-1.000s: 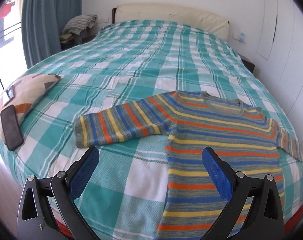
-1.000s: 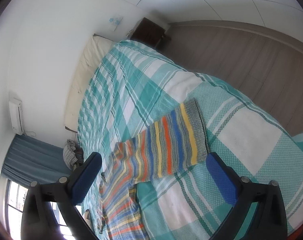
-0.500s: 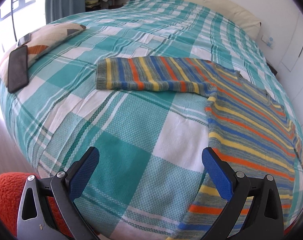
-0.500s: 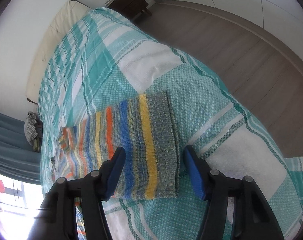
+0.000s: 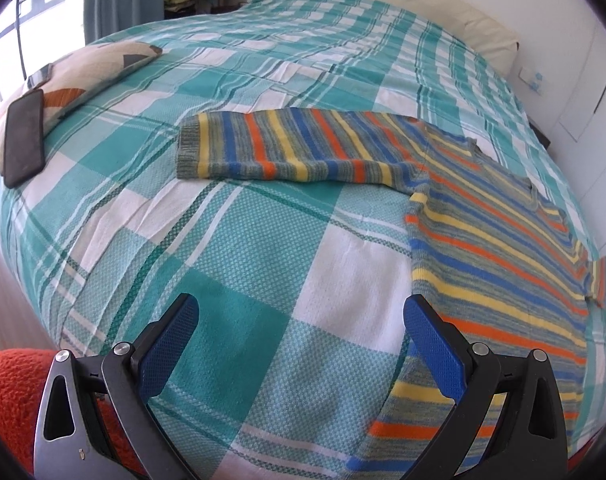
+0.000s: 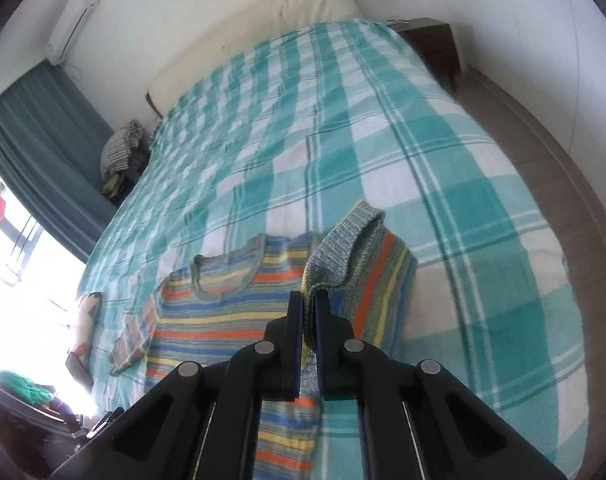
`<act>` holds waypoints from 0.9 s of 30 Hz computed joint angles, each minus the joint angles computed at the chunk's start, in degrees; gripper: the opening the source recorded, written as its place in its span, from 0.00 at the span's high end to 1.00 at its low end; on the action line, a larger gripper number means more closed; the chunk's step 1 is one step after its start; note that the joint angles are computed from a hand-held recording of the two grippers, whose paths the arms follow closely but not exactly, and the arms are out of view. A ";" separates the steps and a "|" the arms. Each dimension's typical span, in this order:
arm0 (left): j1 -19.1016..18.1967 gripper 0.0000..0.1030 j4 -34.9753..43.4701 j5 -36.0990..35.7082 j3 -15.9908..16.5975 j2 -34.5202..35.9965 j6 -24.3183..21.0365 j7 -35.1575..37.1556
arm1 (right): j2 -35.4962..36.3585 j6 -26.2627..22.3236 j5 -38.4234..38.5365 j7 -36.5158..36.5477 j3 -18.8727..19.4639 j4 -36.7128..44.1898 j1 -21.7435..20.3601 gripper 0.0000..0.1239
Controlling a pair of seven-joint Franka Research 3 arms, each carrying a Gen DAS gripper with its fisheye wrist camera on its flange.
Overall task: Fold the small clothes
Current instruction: 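Fold the held sleeve over the sweater body with the right tool, open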
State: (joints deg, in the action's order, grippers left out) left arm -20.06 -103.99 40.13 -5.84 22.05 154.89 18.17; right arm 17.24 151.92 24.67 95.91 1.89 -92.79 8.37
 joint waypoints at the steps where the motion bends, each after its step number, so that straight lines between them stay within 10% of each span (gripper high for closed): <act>1: -0.17 0.01 -0.03 0.29 0.18 -0.08 -0.19 -0.28 | 3.02 -0.10 7.67 -7.08 4.46 3.89 -2.09 0.95; 3: -0.24 0.01 -0.28 0.60 0.32 -0.29 -0.59 -0.67 | 10.08 -1.54 20.97 -19.42 11.81 11.97 -4.85 0.91; 5: 0.12 0.01 -0.38 0.08 0.11 -0.31 -1.20 -0.48 | 16.42 -4.16 22.29 -20.17 12.27 19.33 -2.94 0.43; 6: 0.27 0.01 -0.49 -0.19 0.03 -0.34 -1.47 -0.45 | 18.60 -4.81 23.04 -19.57 12.36 21.50 -2.34 0.35; 14: 0.78 0.01 0.58 -0.61 -0.23 0.56 -1.88 -0.24 | 16.31 -3.75 24.68 -15.20 9.29 14.48 -3.30 0.35; 19: -0.04 0.01 3.48 -1.87 -0.75 2.82 -4.84 3.54 | 17.64 -11.47 16.92 -1.73 3.32 10.46 -2.19 0.42; 21: -1.04 0.01 4.37 -0.99 -0.30 3.27 -6.94 4.10 | 16.95 -9.15 16.14 -2.64 3.67 7.52 -2.83 0.60; 27: -0.88 0.01 4.42 -0.91 -0.33 3.48 -7.29 4.16 | 7.84 -2.06 18.33 -8.76 6.24 -2.15 -4.03 0.46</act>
